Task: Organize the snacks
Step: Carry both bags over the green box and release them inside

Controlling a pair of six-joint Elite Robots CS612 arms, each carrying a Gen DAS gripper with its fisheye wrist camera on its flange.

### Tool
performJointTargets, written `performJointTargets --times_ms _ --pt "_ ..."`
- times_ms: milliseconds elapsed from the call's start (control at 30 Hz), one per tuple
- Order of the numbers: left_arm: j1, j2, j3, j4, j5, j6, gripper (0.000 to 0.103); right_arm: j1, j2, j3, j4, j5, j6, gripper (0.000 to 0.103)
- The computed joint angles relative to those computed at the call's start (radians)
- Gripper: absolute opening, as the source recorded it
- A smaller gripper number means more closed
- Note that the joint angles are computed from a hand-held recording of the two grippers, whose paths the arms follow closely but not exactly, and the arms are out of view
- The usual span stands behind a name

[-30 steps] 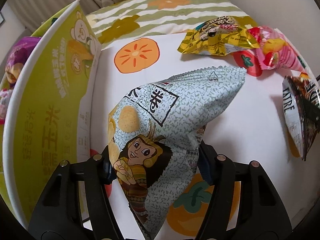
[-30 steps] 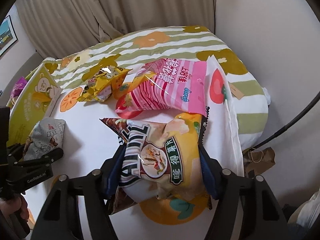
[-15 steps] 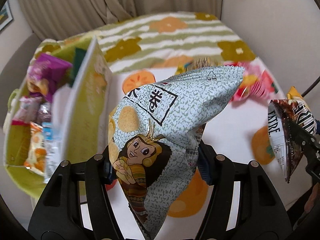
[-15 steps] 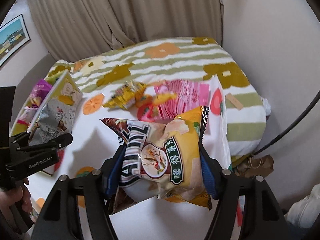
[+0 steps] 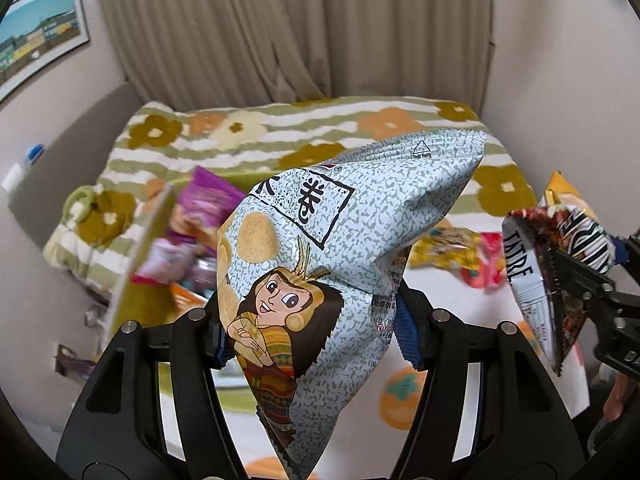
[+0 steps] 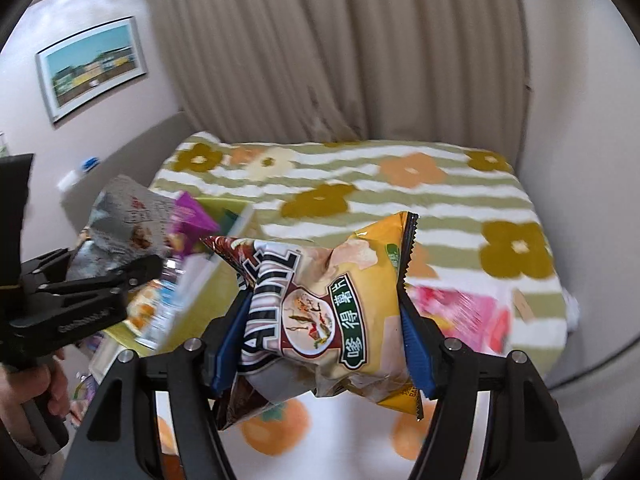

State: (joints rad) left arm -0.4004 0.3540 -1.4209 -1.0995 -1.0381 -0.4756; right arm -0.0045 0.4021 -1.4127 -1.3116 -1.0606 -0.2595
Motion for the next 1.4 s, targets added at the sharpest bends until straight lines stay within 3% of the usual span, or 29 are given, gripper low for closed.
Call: performJointTargets --times_ms 167,433,500,533,567,600,700,900,1033,1233,1333,1400 --pt "0.059 -0.004 -0.011 0.015 -0.01 0.046 0.059 0.054 -0.031 0.059 -0.058 0.014 0.009 0.064" --pt "0.17 0.005 0.0 0.022 -0.124 0.152 0.06 0.146 -0.069 0.173 -0.142 -0.039 0.109 0.064" --pt "0.189 0.008 0.006 0.017 -0.158 0.173 0.07 0.166 -0.075 0.195 -0.157 -0.068 0.132 0.064" --pt "0.203 0.009 0.01 0.024 -0.193 0.184 0.079 0.172 -0.077 0.203 -0.162 -0.079 0.144 0.064" --pt "0.212 0.01 0.013 0.028 -0.218 0.192 0.099 0.18 -0.079 0.213 -0.167 -0.093 0.162 0.064" --pt "0.221 0.015 0.008 0.026 -0.242 0.201 0.103 0.185 -0.079 0.216 -0.167 -0.102 0.174 0.064" --pt "0.24 0.028 -0.01 0.029 -0.31 0.231 0.103 0.196 -0.075 0.211 -0.161 -0.139 0.209 0.064" --pt "0.261 0.041 -0.03 0.023 -0.327 0.243 0.103 0.212 -0.081 0.233 -0.142 -0.195 0.243 0.064" --pt "0.271 0.041 -0.023 0.016 -0.35 0.225 0.103 0.221 -0.097 0.273 -0.149 -0.198 0.233 0.064" --pt "0.275 0.038 -0.014 0.012 -0.327 0.196 0.103 0.232 -0.135 0.379 -0.179 -0.142 0.219 0.068" --pt "0.275 0.034 -0.007 0.015 -0.313 0.193 0.103 0.236 -0.156 0.429 -0.19 -0.115 0.217 0.078" --pt "0.275 0.034 -0.008 0.017 -0.304 0.188 0.103 0.237 -0.158 0.436 -0.202 -0.112 0.211 0.097"
